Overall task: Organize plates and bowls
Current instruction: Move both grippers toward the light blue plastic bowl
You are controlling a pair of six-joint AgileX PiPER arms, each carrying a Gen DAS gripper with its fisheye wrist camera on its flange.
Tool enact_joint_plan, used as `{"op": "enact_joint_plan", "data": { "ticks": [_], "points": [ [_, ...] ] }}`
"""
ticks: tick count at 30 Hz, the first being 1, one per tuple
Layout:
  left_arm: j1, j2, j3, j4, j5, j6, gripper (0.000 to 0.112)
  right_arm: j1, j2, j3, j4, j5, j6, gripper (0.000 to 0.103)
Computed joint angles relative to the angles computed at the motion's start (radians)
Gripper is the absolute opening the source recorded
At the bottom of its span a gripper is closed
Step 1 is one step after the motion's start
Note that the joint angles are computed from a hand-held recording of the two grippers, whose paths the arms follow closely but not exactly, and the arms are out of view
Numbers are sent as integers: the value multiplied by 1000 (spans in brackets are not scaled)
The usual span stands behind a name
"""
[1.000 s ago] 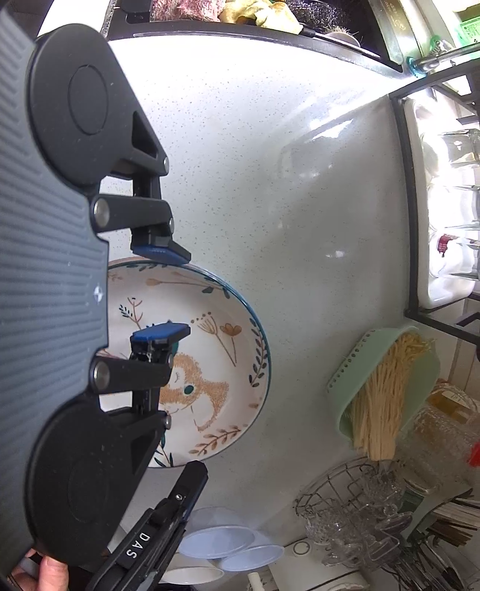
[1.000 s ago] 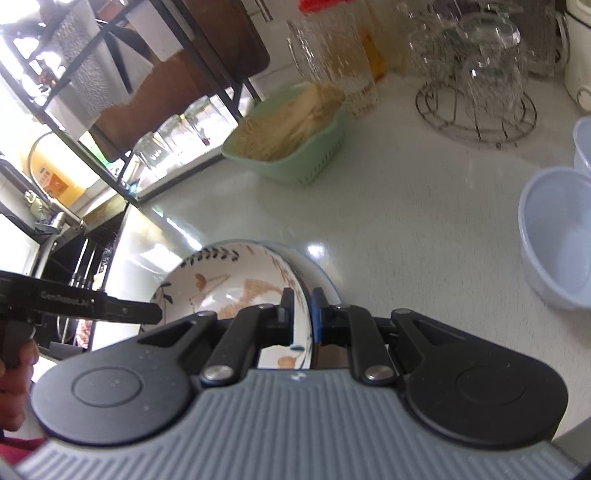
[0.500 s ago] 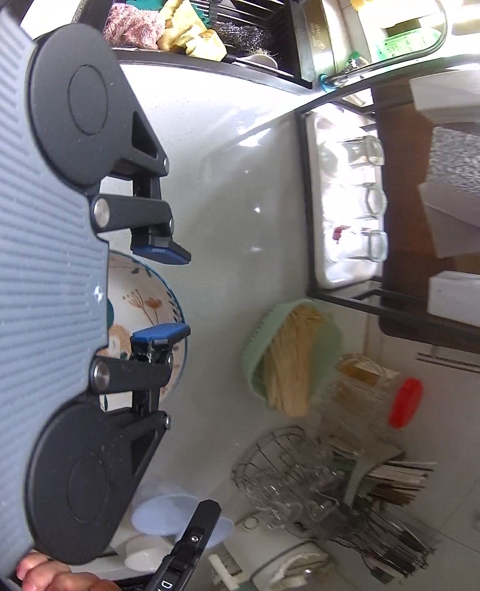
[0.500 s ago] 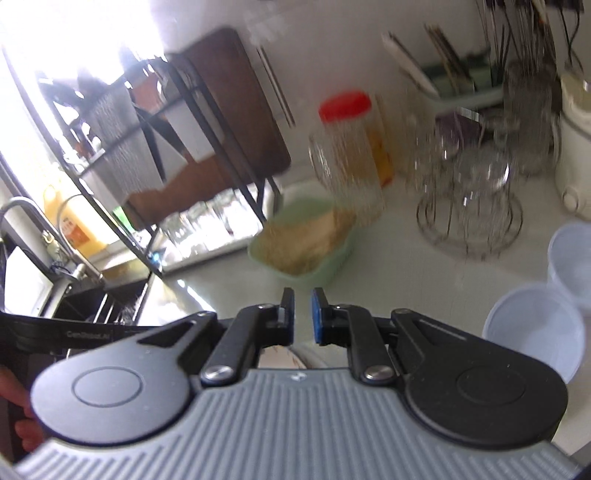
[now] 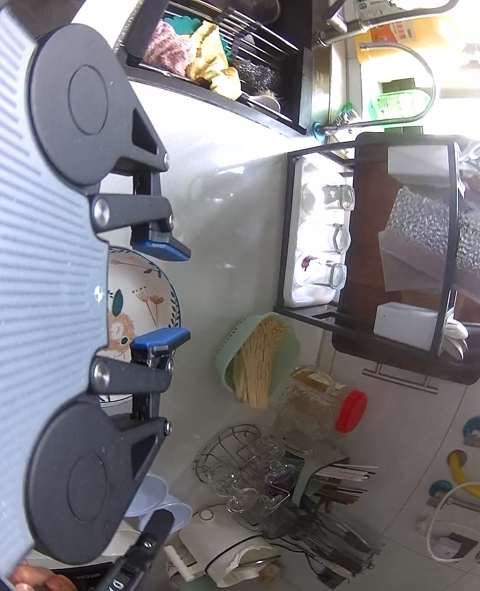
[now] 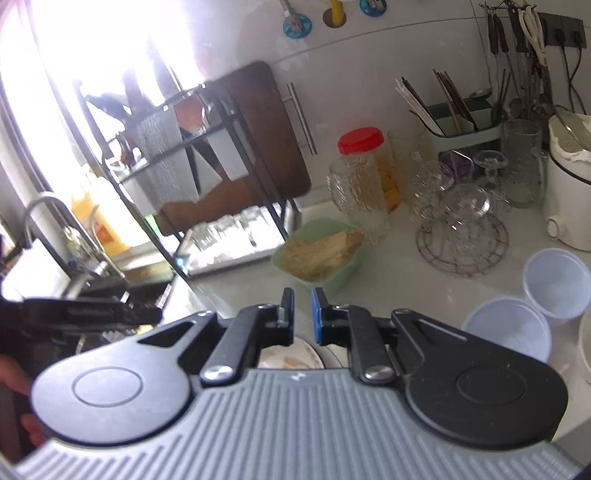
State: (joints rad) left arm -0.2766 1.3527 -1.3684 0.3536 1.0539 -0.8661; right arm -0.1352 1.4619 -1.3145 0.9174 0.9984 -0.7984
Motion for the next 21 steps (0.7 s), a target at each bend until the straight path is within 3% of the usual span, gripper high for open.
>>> {"op": "enact_joint_plan", "data": {
  "ticks": [3, 7, 11, 21],
  "points": [
    [-46, -19, -4, 24, 57, 29, 47, 13, -56, 73, -10, -59, -26, 14],
    [-85, -83, 19, 53, 50, 45, 47, 34, -120, 125, -10, -101, -40, 14],
    [-102, -135, 38, 78, 47, 64, 47, 87, -176, 133, -97, -139, 64, 14],
    [-58, -249, 200, -74, -77, 174, 49, 188, -302, 174, -329, -153, 379, 14]
  ]
}}
